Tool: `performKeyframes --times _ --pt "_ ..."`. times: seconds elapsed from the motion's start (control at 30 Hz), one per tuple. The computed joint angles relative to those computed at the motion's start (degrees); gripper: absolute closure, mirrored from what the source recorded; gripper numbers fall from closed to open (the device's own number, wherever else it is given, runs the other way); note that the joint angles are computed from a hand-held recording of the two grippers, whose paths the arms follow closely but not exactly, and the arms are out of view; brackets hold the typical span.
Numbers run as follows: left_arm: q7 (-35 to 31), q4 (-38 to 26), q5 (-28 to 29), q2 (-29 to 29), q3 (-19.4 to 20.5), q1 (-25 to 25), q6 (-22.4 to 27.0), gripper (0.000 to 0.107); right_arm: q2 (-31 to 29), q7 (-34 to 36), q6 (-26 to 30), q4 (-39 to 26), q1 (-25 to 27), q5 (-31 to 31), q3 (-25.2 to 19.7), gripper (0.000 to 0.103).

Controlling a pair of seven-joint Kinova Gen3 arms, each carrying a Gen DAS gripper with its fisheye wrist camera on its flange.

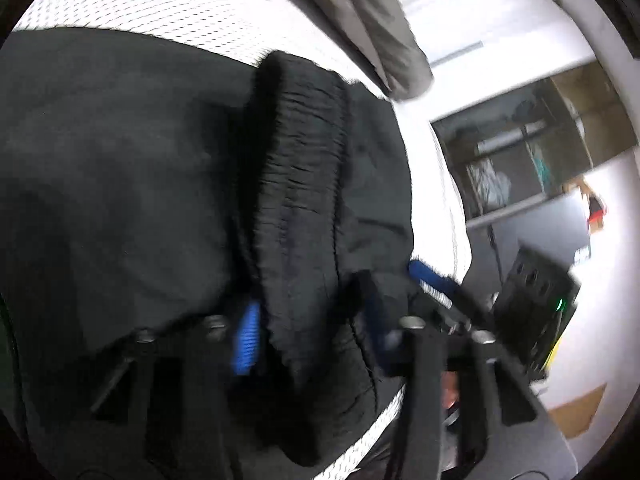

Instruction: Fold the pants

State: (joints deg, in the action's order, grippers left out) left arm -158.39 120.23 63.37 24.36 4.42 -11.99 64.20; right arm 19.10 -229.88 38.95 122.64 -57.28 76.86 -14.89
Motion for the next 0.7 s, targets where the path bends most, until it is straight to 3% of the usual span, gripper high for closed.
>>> performKeyframes --times 0.1,0.2,0.37,0.47,0.57,0.7 --pt "-2.74 2.01 2.65 -2.41 -0.38 -0.01 -1.66 0.092 0.81 -0.98 1.08 -0.48 -1.65 -0.83 -0.48 0.029" --pt "-6.03 4.15 3.58 -7.79 -1.55 -0.78 -2.42 0.095 2.07 -1.85 0.40 -1.60 -1.79 0.26 0.17 0.029" --pt "-9.98 5.78 1.08 -17.07 -8.41 -7.13 3.57 0.097 3.10 0.73 -1.38 -4.59 -1.05 1.22 0.87 0.023" --pt "-10.90 5.39 -1.38 -19.60 -12.14 -10.46 1.89 0.098 4.56 3.93 -4.52 -7.30 -0.09 2.13 1.40 0.023" --pt "-9.09 3.74 -5.50 -17.05 -12.65 -11.06 -2.16 0.098 5.17 2.89 -9.30 -7.88 0.58 5.59 2.63 0.023" --pt "-7.03 2.57 -8.92 -11.02 -10.93 -13.33 -2.06 0.097 4.74 2.97 -10.06 -7.42 1.14 4.90 2.17 0.023"
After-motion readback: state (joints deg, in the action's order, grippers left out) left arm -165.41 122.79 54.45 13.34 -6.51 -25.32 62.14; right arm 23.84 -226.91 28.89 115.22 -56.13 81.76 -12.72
